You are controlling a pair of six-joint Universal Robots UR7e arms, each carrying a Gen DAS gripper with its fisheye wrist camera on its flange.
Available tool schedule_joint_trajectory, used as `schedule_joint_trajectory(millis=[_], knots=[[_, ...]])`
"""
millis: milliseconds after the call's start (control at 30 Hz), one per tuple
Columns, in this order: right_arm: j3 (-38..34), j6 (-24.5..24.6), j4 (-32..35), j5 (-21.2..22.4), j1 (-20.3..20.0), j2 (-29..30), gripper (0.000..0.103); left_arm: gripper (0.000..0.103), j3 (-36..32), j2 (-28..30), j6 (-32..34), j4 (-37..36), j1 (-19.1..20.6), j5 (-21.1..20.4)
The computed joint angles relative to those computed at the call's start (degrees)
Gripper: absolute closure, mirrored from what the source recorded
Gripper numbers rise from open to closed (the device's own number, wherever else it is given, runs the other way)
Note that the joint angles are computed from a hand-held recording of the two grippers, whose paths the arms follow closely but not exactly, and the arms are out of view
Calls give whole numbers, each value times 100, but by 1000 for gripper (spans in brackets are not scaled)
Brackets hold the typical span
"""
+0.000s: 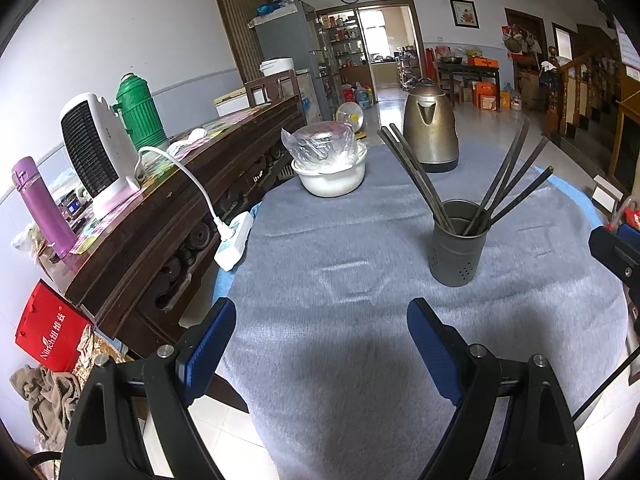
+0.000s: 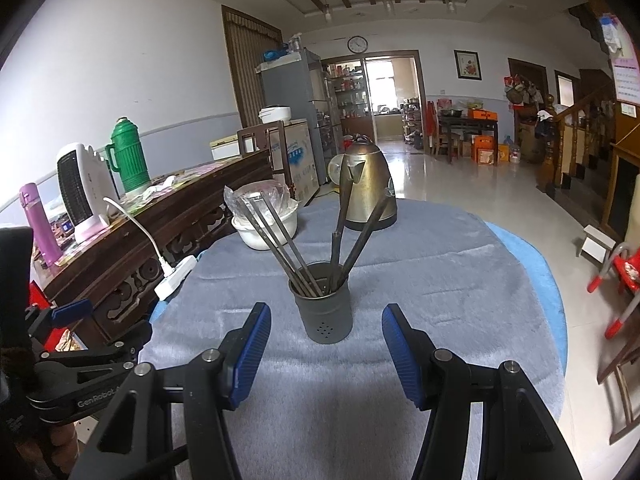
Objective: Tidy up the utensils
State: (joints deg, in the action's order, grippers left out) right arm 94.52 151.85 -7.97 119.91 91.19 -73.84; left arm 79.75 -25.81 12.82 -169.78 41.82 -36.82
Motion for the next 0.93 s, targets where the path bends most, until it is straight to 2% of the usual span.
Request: schedule_joint_trajectory(millis=[733, 867, 933], knots=[[-231, 133, 247, -229, -174, 75, 41, 15, -299, 154, -121, 278, 12, -80], [-246, 141, 235, -199, -200, 90, 41, 15, -334, 184, -80, 145, 77, -244], [-256, 88, 214, -148, -237, 104, 41, 15, -553, 269, -255, 453, 229, -447]])
